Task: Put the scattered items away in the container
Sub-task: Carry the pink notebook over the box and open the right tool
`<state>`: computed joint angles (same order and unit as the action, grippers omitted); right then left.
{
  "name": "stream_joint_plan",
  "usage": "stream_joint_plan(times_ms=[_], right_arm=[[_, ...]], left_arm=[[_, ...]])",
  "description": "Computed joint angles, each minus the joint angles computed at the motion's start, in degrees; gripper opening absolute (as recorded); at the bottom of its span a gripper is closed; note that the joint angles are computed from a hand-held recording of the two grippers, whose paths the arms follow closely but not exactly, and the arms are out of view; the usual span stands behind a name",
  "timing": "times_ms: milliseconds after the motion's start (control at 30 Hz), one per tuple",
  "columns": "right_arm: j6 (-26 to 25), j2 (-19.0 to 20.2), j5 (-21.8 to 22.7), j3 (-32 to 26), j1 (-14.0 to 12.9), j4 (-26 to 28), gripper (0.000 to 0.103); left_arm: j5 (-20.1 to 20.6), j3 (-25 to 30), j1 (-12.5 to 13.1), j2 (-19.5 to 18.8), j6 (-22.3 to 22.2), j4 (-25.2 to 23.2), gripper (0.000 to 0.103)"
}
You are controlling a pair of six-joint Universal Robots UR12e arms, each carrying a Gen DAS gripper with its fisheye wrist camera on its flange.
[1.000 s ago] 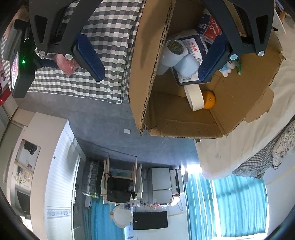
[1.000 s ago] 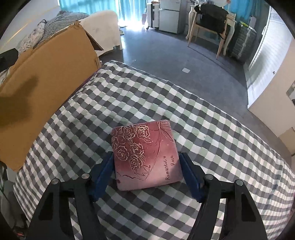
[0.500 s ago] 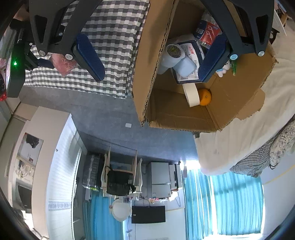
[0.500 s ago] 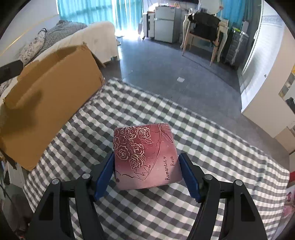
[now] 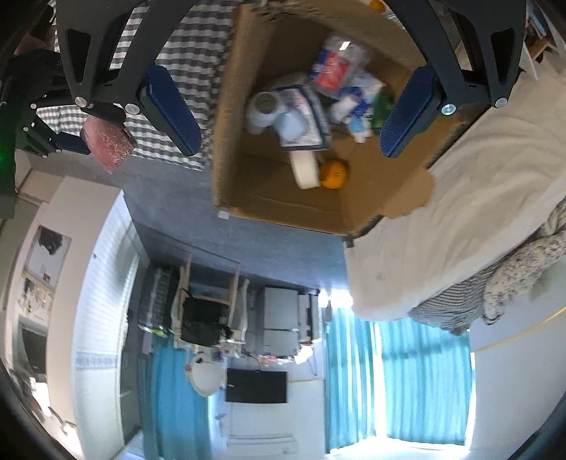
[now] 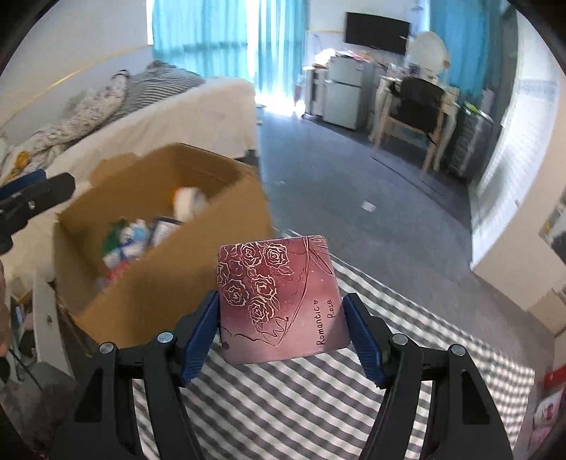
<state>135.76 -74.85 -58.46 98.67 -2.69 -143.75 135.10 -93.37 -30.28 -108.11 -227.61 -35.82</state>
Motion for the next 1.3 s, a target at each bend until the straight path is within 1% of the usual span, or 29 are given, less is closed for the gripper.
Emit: stream_joint_plan(times_ms=[133, 367, 467, 600, 700, 967, 1067, 1133, 1167, 1300], right_arm=[[-0.5, -1.5, 2.1, 0.8, 1.9, 0.5, 0.070], [-1.8, -1.2, 4.7, -0.4, 5.8, 2.4, 0.070], [-2.9, -0.8, 4.6, -0.4, 7.4, 3.0, 0.070], [-4.1, 0.1, 2.8, -0.4, 9.5, 3.8, 0.070], [-4.6, 0.6, 2.2, -0.4, 10.1, 4.0, 0.070], [-4.5, 1.5, 0.8, -1.3, 10.8, 3.9, 0.070], [-3.8, 1.5, 0.8, -0.7, 10.9, 1.4, 0.071], [-3.9, 1.4, 0.5, -0.5, 11.0, 0.4, 0.080], [-4.1, 1.4, 0.5, -0.6, 11.1, 0.6, 0.087], [-4.1, 1.1, 0.7, -0.3, 10.8, 0.0, 0.088]], left_arm=[[2.7, -3.0, 0.1, 3.1, -2.3, -1.3, 0.103], [6.2, -6.6, 0.4, 6.9, -6.6, -4.9, 0.103], [6.7, -8.0, 0.7, 8.3, -8.9, -6.5, 0.103], [6.6, -9.4, 1.3, 9.6, -11.3, -8.4, 0.103], [6.4, -10.0, 1.6, 9.9, -12.4, -8.9, 0.103], [5.4, -10.4, 2.2, 9.9, -12.0, -8.7, 0.103], [5.4, -10.3, 2.3, 9.9, -12.0, -8.6, 0.103], [5.3, -10.2, 2.4, 9.9, -12.1, -9.1, 0.103], [5.3, -10.1, 2.4, 9.8, -12.1, -9.2, 0.103], [5.7, -9.8, 2.2, 9.7, -12.1, -9.3, 0.103]])
